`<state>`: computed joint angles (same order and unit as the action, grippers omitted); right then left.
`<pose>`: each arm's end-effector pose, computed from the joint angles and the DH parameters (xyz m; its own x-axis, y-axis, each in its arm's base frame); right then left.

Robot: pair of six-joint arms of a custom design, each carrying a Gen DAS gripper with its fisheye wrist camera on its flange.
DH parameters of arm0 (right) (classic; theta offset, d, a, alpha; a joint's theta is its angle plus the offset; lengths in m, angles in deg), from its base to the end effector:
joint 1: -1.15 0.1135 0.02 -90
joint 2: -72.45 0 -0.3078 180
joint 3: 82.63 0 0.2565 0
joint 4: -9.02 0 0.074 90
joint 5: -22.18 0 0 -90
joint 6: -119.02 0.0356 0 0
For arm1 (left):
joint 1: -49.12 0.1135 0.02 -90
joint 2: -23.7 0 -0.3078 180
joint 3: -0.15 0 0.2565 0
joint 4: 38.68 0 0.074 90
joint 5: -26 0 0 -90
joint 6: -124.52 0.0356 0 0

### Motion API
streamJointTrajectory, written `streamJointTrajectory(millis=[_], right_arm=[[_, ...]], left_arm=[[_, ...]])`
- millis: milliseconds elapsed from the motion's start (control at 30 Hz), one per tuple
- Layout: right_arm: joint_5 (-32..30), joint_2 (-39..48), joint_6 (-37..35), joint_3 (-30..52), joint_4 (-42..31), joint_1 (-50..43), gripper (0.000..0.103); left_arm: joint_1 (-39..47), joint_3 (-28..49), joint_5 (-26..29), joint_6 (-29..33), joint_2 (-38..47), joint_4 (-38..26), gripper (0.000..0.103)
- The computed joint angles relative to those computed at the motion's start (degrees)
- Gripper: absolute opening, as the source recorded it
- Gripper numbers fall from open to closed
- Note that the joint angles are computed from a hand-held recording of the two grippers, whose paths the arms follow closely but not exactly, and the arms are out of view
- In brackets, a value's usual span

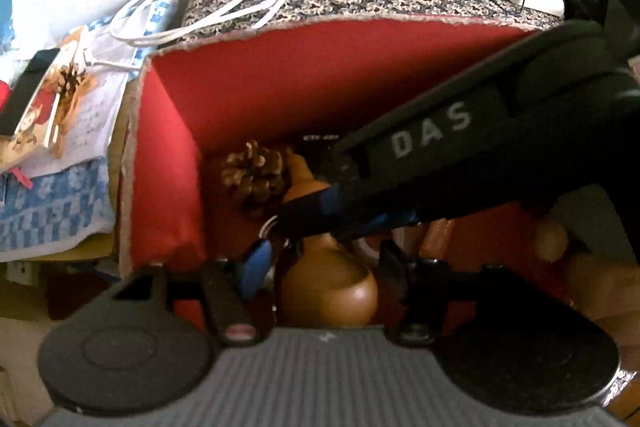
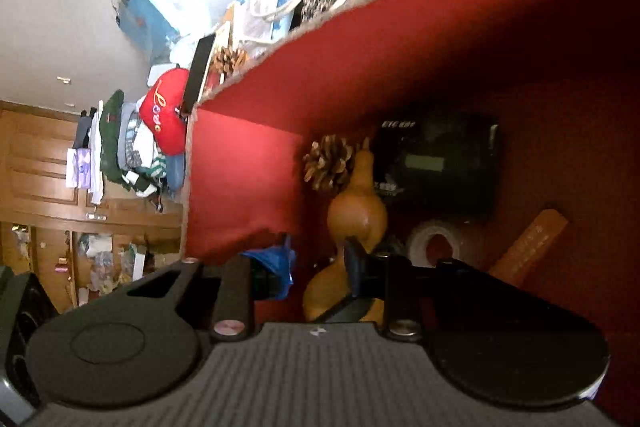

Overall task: Organize rigid objects
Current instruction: 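Carry the gourd into the red box and open the right gripper, then raise the right gripper out of the red box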

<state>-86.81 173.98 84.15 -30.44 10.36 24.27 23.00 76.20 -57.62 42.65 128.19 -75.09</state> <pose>0.2904 0.1366 0.1405 -0.8597 0.4765 -0.1842 0.2340 0.6877 0.6872 0.3296 -0.1660 0.1903 -0.7367 0.5178 -0.4349 0.5900 0.8064 -0.0395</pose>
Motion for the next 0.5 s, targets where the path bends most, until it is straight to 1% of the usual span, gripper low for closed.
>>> streamJointTrajectory(millis=[233,367,500], right_arm=[[10.62,-7.19,-0.84,-2.71,-3.61,2.79,0.014],[16.33,-11.75,-0.38,-4.85,-5.63,4.66,0.015],[20.57,-16.62,0.06,-7.20,-7.18,6.39,0.015]], left_arm=[[-1.99,-3.60,-3.22,-1.92,-4.61,3.63,0.065],[-4.08,-5.20,-6.05,-3.16,-7.59,5.19,0.066],[-6.27,-6.11,-8.57,-4.45,-9.99,5.62,0.067]])
